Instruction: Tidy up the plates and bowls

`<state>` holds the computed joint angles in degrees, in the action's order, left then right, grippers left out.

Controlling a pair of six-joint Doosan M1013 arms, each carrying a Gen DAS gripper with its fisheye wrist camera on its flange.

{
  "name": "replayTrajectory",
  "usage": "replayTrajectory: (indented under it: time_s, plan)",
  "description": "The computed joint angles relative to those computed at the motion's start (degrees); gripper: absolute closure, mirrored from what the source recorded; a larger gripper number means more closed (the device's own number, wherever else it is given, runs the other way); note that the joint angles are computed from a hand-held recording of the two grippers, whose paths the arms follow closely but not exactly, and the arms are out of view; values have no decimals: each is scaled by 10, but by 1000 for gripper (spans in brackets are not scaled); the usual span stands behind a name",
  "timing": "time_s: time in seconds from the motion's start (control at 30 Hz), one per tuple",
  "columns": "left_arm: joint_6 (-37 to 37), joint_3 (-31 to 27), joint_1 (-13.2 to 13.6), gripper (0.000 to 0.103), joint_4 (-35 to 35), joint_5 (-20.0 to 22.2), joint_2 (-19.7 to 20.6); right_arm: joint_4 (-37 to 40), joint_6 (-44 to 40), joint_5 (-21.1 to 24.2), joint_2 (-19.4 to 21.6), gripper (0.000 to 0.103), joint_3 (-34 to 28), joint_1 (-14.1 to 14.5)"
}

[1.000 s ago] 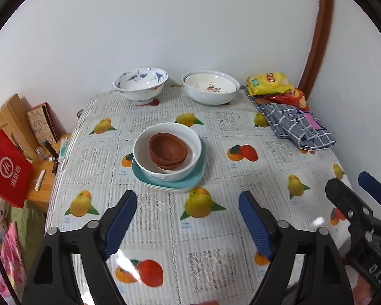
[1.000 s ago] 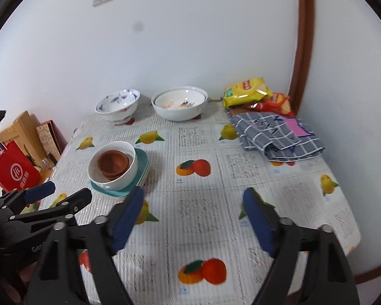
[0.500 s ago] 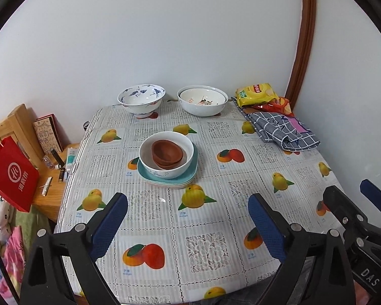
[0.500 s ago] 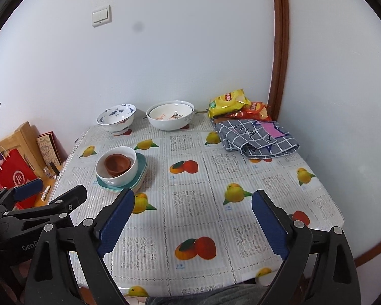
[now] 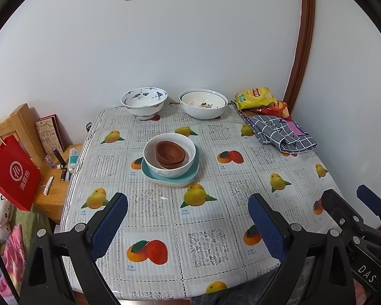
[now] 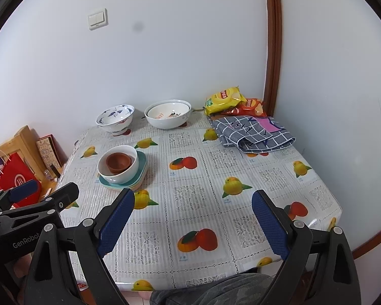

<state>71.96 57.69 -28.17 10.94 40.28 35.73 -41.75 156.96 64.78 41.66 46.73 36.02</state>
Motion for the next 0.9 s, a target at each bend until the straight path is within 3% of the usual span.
replayTrajectory:
  time_s: [0.9]
  plan:
    - [6, 4, -2, 7, -7, -4, -4, -6, 15, -2, -9, 10, 15, 1]
